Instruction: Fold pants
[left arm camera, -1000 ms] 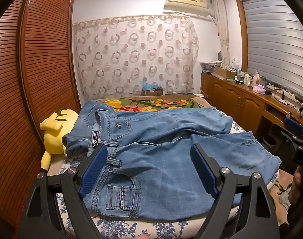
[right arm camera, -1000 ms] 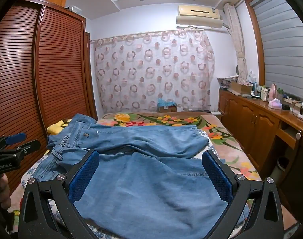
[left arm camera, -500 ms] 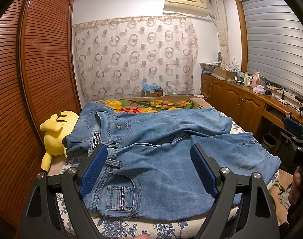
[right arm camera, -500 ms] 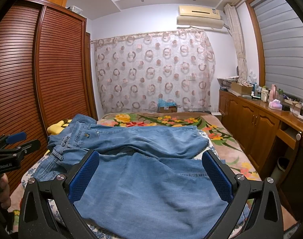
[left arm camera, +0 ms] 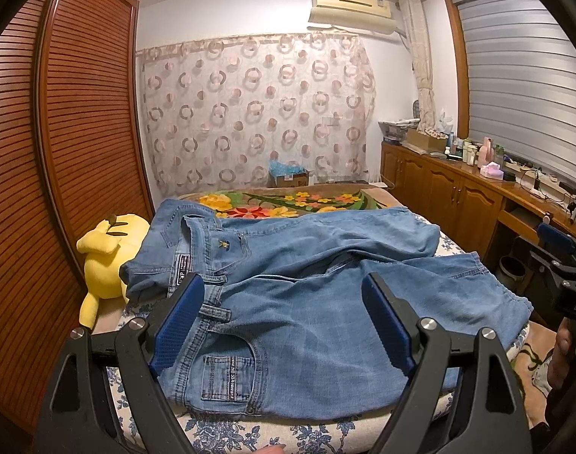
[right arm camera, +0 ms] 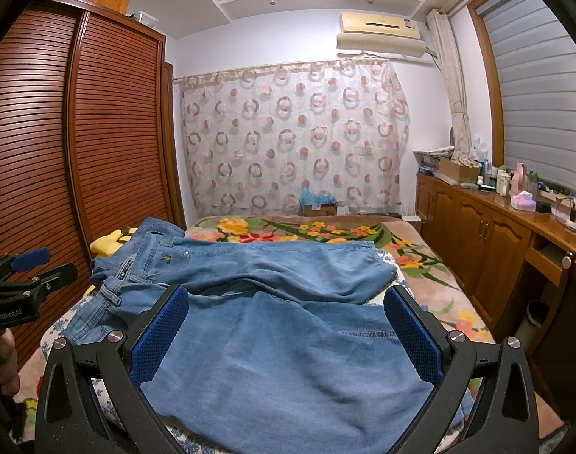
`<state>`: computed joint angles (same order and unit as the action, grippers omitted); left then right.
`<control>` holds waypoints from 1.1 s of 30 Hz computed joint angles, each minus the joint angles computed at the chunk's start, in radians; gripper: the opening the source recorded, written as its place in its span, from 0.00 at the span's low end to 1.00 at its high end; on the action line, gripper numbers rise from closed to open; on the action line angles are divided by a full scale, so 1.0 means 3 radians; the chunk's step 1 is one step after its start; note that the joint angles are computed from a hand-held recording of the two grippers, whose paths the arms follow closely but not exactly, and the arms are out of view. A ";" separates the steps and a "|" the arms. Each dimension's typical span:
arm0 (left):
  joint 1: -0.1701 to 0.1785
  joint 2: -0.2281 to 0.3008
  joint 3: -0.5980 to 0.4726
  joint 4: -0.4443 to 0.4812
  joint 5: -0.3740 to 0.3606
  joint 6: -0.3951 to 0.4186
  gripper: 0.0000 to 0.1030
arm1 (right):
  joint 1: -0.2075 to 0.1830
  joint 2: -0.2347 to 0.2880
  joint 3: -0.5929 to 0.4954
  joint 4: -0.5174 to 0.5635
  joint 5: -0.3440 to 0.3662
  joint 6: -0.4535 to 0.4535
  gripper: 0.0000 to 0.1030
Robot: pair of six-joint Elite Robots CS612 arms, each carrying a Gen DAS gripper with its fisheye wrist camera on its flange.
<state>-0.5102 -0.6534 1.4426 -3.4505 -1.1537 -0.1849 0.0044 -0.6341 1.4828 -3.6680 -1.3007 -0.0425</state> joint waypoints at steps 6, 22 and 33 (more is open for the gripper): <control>-0.0001 -0.0001 0.0002 -0.0006 0.0004 0.0005 0.83 | -0.0002 -0.0001 0.0001 -0.0001 0.0008 0.0000 1.00; -0.0005 -0.0003 0.0006 -0.0021 0.0008 0.0014 0.83 | 0.0000 -0.0002 0.0005 -0.0011 0.0004 0.0003 1.00; -0.0006 0.0006 0.0005 -0.0044 0.0013 0.0025 0.83 | -0.0001 -0.0002 0.0004 -0.0009 0.0006 0.0002 1.00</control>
